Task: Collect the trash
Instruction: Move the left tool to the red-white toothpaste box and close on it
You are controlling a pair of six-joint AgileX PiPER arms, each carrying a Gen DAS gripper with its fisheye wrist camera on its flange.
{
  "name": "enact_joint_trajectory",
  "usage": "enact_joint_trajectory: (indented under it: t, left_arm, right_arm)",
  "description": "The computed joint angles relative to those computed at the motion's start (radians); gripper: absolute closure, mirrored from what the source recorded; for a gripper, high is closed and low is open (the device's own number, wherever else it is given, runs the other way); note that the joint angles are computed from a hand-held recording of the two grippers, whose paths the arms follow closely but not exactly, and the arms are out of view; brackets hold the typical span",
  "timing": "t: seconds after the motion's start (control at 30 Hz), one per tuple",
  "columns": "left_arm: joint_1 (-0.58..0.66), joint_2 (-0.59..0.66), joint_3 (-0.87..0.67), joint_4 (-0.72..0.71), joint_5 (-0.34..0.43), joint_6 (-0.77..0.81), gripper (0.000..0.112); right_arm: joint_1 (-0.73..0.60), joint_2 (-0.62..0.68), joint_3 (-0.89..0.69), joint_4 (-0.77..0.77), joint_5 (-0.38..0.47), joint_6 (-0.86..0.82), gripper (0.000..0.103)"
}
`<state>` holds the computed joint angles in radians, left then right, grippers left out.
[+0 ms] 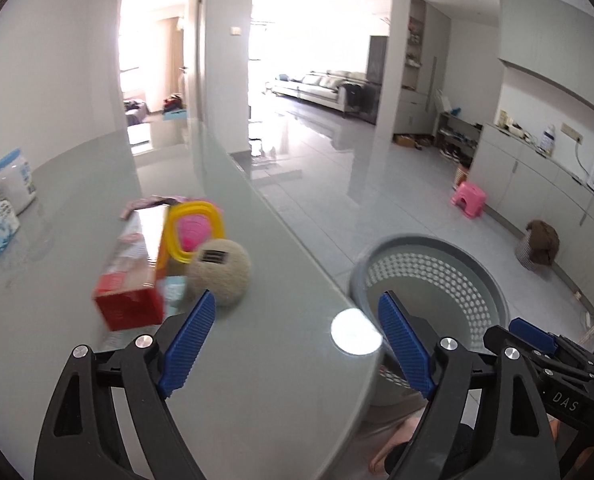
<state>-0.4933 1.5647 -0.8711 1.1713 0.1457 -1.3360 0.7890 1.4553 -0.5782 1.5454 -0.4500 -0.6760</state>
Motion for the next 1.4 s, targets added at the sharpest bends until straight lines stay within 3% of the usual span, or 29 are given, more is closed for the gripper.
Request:
enact_joint_trajectory:
  t: [0.27,0.47,0.57,0.87,1.03,1.4]
  left_arm:
    - [0.134,-0.078,0.051,0.08,0.041,-0.092,0.022]
    - [0.224,-0.074,0.032,-0.06,0.057,0.04,0.021]
    - [0.25,-0.051,0.009,-0.13,0.064,0.115,0.021]
    - [0.233,0.05,-0.078,-0.203,0.112,0.175,0.02]
    - [0.227,0.123,-0.161,-0.328,0.141,0.311,0.02]
    - [0.241,0.289,-0.333,-0.512,0.237,0.504,0.02]
  right_arm:
    - [-0.016,0.127,-0.159,-0.088,0.072,-0.039,0.033]
    - [-0.029,0.195,-0.258,-0.137,0.118,-0.049,0.028]
    - [-0.037,0.215,-0.284,-0.227,0.126,0.031,0.023]
    - [-0.098,0.256,-0.305,-0.505,0.193,0.3,0.023]
    - [-0.118,0.28,-0.329,-0.546,0.213,0.331,0.023]
    - [-0.16,0.353,-0.372,-0.778,0.259,0.569,0.023]
